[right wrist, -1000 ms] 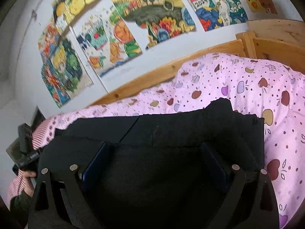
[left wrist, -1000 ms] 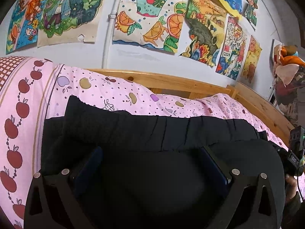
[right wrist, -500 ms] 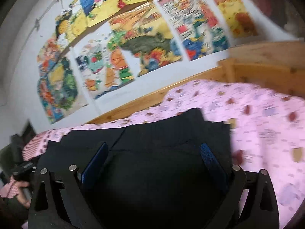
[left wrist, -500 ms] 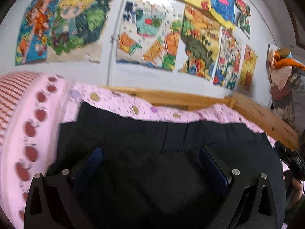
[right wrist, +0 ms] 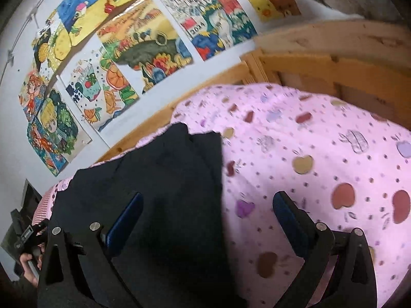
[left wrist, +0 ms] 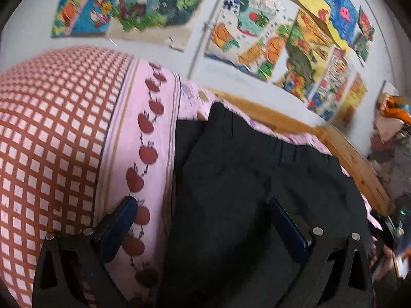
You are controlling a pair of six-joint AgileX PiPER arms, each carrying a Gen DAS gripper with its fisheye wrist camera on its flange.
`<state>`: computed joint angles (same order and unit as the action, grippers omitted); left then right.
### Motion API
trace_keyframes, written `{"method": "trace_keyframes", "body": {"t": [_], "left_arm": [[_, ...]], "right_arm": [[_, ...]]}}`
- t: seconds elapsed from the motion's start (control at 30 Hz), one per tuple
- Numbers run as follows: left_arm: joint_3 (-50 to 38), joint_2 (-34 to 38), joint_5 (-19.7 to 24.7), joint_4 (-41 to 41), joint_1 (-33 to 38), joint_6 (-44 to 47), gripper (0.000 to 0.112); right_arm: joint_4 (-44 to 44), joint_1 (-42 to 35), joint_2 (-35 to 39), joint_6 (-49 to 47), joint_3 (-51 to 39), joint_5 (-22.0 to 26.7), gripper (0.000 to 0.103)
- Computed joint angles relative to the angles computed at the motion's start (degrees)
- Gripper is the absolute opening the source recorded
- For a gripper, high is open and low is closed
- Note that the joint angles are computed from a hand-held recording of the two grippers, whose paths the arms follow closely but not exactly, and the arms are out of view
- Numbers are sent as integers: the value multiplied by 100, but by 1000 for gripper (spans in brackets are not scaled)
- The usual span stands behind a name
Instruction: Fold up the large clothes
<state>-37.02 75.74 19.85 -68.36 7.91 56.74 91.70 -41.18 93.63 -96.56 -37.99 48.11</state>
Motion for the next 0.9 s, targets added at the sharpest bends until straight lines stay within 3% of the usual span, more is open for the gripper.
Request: {"method": "trace_keyframes", "body": {"t": [0.17, 0.33, 0.53, 0.7, 0.9], "left_arm": [[-2, 291, 429, 136, 12, 812, 103], [-119, 787, 1267, -295, 204, 1761, 103], [-583, 1741, 2618, -583, 869, 2257, 103], [-1051, 2338, 3203, -339, 872, 2173, 103], [-1040, 2715, 3680, -611, 1006, 2752, 103]], "right_arm": [[-347, 396, 250, -179, -161, -244, 101], [-800, 960, 412, -124, -413, -524, 102], [-1725, 1148, 1037, 761, -1261, 25, 102], [-2023, 1371, 1555, 1176, -1814, 441, 102], [-1697, 1304, 1821, 705, -1702, 816, 102]]}}
